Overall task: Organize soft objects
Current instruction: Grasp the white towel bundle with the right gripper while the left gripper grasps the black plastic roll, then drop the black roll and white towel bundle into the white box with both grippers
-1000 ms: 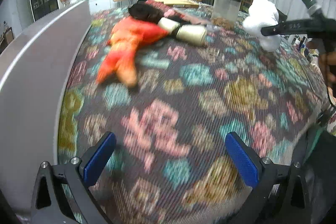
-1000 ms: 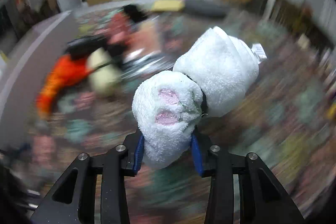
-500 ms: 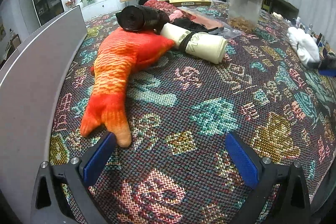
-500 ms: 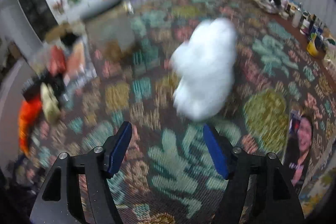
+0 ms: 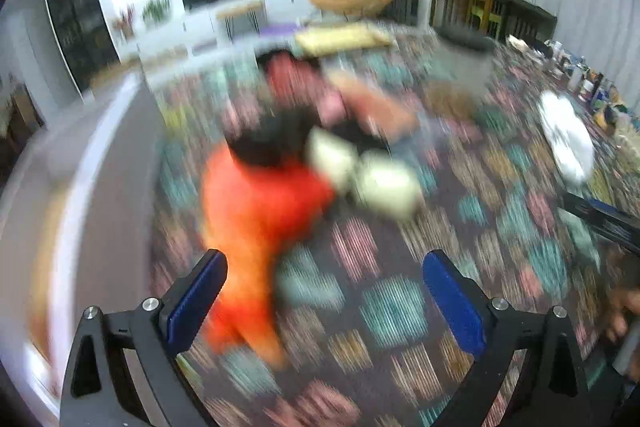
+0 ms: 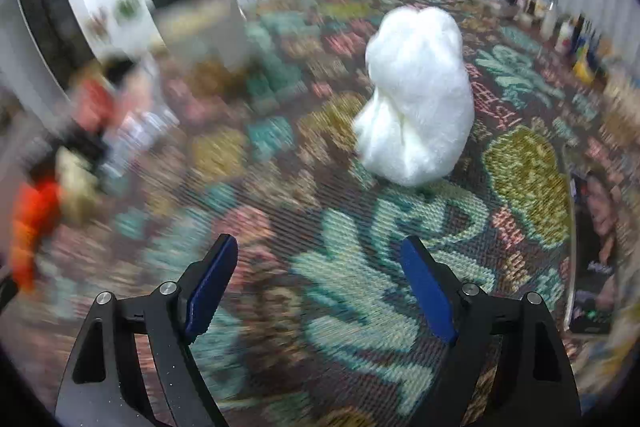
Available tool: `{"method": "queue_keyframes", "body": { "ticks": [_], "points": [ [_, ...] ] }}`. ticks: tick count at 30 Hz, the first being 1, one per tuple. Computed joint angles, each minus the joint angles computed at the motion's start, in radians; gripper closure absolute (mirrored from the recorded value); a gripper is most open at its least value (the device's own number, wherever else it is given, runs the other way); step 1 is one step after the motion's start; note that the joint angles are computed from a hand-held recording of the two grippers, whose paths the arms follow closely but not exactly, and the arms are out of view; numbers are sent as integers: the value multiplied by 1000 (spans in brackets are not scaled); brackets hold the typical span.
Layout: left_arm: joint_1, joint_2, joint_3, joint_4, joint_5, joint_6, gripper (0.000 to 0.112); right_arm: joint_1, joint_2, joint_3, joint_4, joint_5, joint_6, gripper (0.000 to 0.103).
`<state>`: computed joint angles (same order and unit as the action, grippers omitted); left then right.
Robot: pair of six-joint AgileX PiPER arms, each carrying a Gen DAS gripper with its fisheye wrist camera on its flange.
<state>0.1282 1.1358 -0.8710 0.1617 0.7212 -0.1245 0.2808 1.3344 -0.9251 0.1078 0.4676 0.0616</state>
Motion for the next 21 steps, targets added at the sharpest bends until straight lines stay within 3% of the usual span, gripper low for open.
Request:
{"method": "queue_keyframes", "body": {
  "ticks": [2,6,9,10,11,12,13,15,19,21],
  "points": [
    [34,132,-141,38,20,32,14,-49,-14,-71,25,29,-21,17],
    [65,407,-367,147,66,36,14,-105,226,-462,-57,308,63,17],
    [89,511,-444,120,95,83,14,-161,478,-758,45,543,-30,17],
    [99,527,-461,82,101,112,16,-162,534,-823,54,599,-45,20],
    [121,542,-482,14,106,163,20,-150,584,-884,23,637,-60,40],
    [140,557,-501,-43,121,200,40,-130,616,-932,-48,648,-79,57],
    [160,586,-532,-109,152,236,69,-112,637,-975,-79,659,-98,58],
    [215,621,-577,-248,202,288,71,-107,666,-1053,-40,659,-169,61],
    [261,573,-533,-341,179,305,73,-66,708,-1178,-60,615,-179,61],
    [296,543,-521,-387,192,309,73,-44,809,-1320,-99,699,-150,61]
  ]
}}
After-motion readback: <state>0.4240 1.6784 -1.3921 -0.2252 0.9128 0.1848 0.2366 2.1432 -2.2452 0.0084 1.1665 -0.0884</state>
